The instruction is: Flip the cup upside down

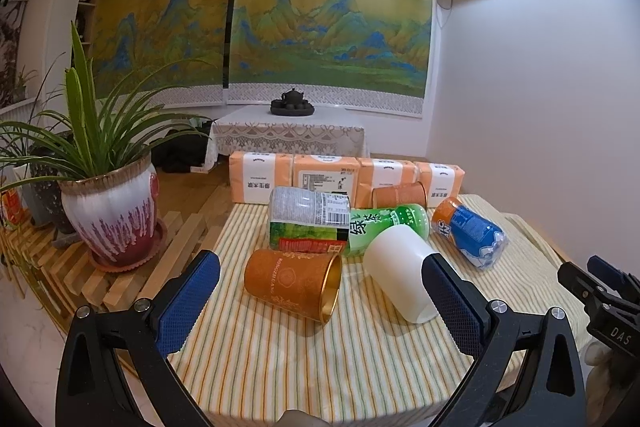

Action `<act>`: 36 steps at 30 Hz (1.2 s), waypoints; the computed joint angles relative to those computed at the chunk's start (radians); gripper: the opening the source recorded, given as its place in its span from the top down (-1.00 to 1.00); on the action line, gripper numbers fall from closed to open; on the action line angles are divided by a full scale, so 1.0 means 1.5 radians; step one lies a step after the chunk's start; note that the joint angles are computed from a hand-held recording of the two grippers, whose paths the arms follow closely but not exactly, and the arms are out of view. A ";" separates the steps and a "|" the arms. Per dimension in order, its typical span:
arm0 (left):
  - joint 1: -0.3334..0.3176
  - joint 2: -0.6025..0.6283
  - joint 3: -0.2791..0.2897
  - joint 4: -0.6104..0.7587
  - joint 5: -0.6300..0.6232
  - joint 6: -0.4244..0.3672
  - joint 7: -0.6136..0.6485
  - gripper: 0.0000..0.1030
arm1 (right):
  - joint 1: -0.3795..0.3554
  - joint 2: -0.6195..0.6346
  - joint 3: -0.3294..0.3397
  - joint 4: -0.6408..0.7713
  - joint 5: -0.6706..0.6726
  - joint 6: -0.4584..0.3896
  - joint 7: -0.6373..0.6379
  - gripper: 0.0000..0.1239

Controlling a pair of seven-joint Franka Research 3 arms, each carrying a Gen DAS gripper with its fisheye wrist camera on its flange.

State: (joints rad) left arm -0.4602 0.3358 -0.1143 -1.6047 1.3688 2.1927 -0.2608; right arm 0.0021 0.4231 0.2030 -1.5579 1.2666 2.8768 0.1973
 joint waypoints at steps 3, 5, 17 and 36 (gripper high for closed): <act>-0.002 -0.001 0.000 0.000 0.002 -0.002 -0.003 -0.99 | -0.001 0.000 0.000 0.000 0.001 -0.001 -0.002 -0.35; -0.002 -0.002 0.000 -0.001 0.003 -0.001 -0.005 -0.99 | 0.000 -0.001 0.000 0.000 0.001 0.000 -0.003 -0.35; -0.005 -0.013 -0.004 -0.016 0.036 -0.013 -0.047 -0.99 | 0.000 -0.005 -0.001 -0.003 0.008 -0.002 -0.011 -0.35; -0.001 -0.009 -0.005 -0.011 0.035 -0.003 -0.038 -0.99 | 0.004 0.004 0.001 0.007 -0.018 -0.005 0.001 -0.35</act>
State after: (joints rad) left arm -0.4620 0.3222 -0.1225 -1.6216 1.4218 2.1876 -0.3178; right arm 0.0082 0.4286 0.2038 -1.5471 1.2402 2.8693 0.1981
